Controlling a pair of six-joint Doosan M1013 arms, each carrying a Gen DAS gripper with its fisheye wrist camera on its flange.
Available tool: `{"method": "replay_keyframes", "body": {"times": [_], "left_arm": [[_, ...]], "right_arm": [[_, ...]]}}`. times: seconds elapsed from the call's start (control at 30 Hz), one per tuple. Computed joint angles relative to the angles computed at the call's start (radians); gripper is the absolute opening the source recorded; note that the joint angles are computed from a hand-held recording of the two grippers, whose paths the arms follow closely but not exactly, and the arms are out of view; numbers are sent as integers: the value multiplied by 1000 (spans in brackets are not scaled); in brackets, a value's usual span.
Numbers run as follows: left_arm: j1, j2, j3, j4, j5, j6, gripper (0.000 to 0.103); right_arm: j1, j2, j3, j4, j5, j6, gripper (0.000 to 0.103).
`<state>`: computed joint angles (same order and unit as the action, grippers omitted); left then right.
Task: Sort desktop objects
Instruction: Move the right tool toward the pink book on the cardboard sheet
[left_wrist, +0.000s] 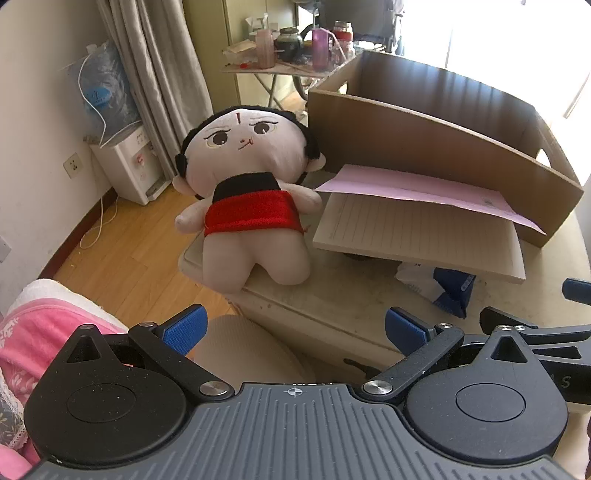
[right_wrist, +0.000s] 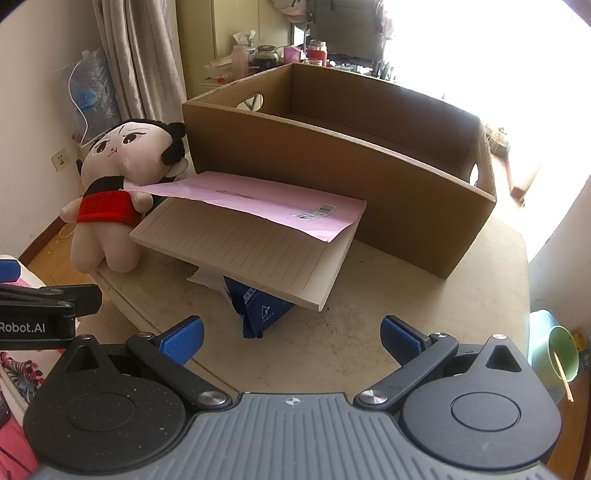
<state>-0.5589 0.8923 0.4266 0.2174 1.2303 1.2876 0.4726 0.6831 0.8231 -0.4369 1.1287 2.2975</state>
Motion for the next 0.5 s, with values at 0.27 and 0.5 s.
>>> {"method": "replay_keyframes", "body": {"times": [0.27,0.5], "left_arm": [[0,8,-14,0,17,5,103],[2,22,-34,-12,24,26,103]], "right_arm": [[-3,3,-4,6,8,-2,103],[-4,1,3,4,8,10,103]]}}
